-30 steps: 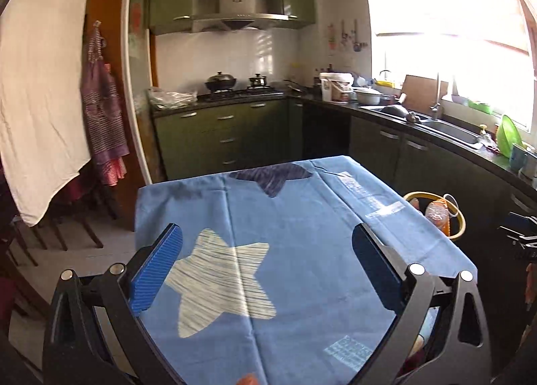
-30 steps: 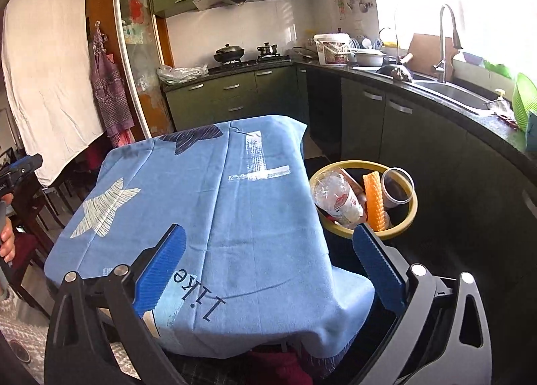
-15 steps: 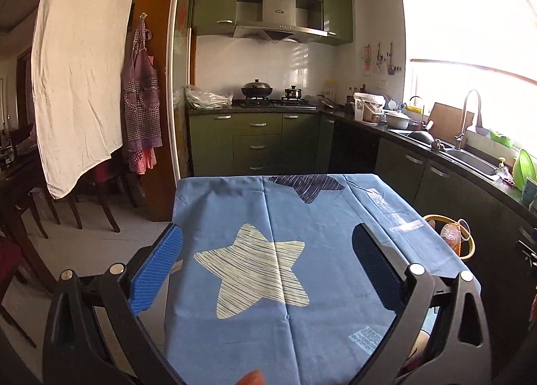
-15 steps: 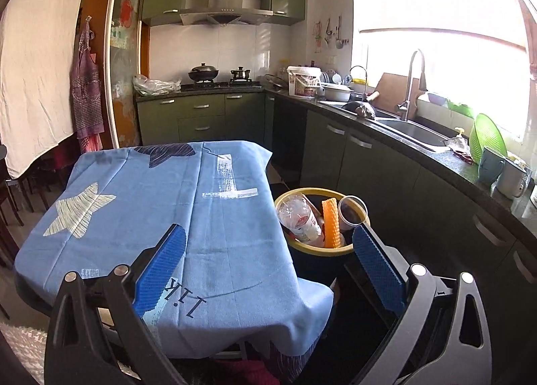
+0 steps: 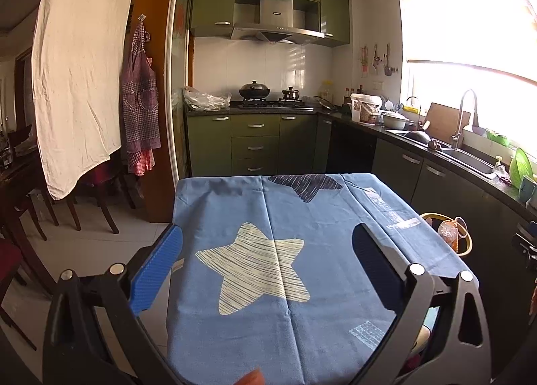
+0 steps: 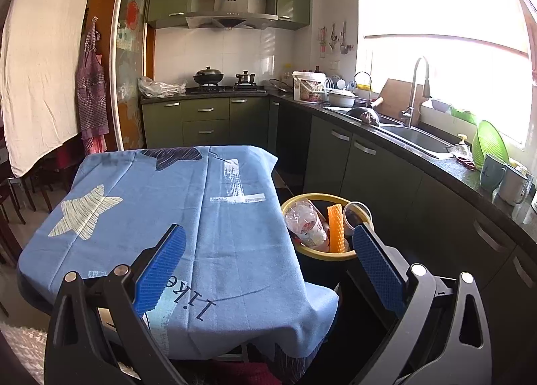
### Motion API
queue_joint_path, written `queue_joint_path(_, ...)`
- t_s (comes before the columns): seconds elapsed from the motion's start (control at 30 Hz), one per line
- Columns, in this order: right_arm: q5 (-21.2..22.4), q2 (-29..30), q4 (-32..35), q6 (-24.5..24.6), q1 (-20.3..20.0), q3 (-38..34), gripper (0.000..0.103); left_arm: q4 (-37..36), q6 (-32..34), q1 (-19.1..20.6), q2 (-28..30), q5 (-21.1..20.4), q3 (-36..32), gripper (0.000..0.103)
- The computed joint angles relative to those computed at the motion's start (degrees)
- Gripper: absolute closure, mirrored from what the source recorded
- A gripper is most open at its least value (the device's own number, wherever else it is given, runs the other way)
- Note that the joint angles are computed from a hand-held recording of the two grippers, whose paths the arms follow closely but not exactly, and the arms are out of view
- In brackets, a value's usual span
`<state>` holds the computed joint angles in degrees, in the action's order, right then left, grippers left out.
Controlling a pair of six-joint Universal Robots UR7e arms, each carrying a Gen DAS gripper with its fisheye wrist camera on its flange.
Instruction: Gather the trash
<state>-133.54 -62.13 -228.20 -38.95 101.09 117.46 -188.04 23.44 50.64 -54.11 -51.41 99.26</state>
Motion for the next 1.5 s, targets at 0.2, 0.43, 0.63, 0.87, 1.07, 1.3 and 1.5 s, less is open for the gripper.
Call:
queue_joint_path(0.2, 0.02, -0.25, 0.36, 0.57, -0.22, 0.14, 0.005, 0.84, 0.51, -0.08, 0.12, -0.01, -0.07, 0.007)
queue_joint_path(0.43, 0.37, -0.39, 0.51, 0.84, -0.50, 0.23, 0.005, 1.61, 0.53, -0.02, 0.10, -0.47, -0.12, 0.007)
queue_joint_path(0.63, 0.49, -0.21, 0.69, 0.86, -0.57, 0.18, 0.005, 1.88, 0.34, -0.05, 0.11, -0.46, -0.08, 0.007)
queue_joint_path(0.87, 0.46, -0.21, 0.78, 1.05, -0.53, 0.18, 0.005, 2.06, 0.48, -0.09, 0.20, -0.73, 0.05, 0.007)
queue_joint_path(1.07, 0.45, -0.12, 0.85, 1.17, -0.54, 0.08, 0.005, 2.04, 0.50, -0.07, 0.27, -0.83, 0.04, 0.007)
queue_joint_path(1.3, 0.27, 0.14, 0.73, 1.23, -0.45, -0.01, 0.005, 2.44, 0.52, 0.02, 0.24, -1.25, 0.17, 0.007)
queue_joint_path(1.5, 0.42, 0.33, 0.70, 1.26, -0.60, 0.02, 0.005, 2.95, 0.51, 0.24, 0.14, -1.83, 0.12, 0.007)
